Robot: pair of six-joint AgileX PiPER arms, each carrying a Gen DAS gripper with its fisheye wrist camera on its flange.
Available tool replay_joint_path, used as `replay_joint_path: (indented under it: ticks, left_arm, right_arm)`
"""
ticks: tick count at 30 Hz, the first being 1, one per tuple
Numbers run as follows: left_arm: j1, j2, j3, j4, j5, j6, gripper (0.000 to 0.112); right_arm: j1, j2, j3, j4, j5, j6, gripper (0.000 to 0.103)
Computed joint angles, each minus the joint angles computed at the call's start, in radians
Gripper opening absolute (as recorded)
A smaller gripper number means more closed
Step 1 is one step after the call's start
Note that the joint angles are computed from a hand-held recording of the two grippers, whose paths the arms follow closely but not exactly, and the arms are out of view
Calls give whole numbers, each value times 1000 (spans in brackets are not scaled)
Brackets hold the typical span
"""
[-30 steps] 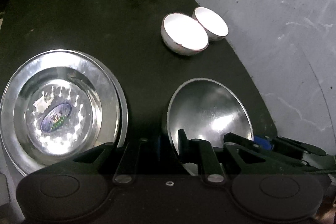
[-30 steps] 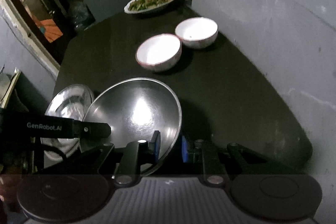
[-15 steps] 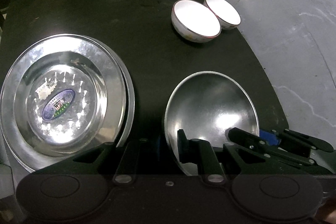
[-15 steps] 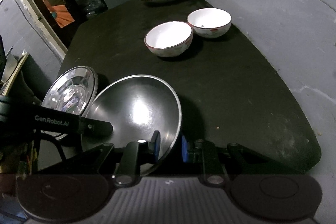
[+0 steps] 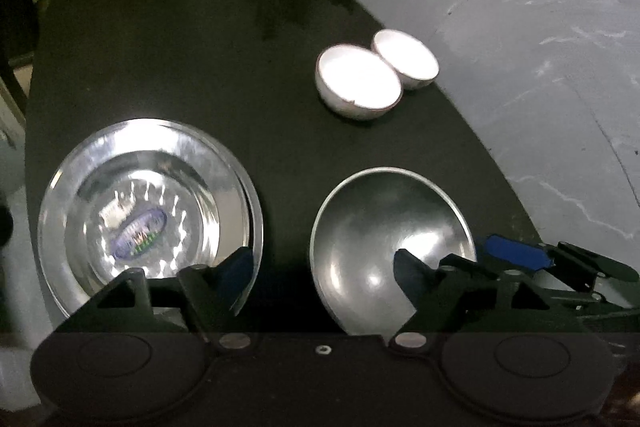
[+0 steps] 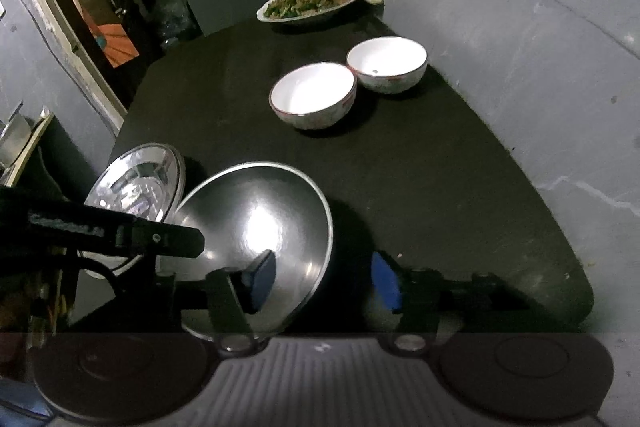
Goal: Organize plates and bowls
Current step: 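Lower the steel bowl onto the table and open the left tool, then move the left tool to the rim of the red-rimmed white bowl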
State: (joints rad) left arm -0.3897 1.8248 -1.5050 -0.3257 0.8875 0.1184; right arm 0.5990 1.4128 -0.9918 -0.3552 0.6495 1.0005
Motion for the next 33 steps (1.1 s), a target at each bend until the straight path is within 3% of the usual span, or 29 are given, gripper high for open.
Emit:
replay_joint_path:
  ticks: [2,9,14,26,33]
  left_arm:
    - [5,-21,16,-22,-14,26,81]
    - [14,-75,66,-46,-82,26,101]
    - [16,-72,60,-60,-94,13,102]
    - [61,-46,40,-117,-75,35,102]
    - [104,29,-65,-113,-51,-14,102]
  right_arm:
    - [7,-14,3,-21,6,24,70]
    - [43,-50,10,-110,43,113,91]
    - [67,-82,14,-171,85,189,102]
    - [75,-91,37,-249,89,306,103]
    - [67,-54,37,-296,70,411,103]
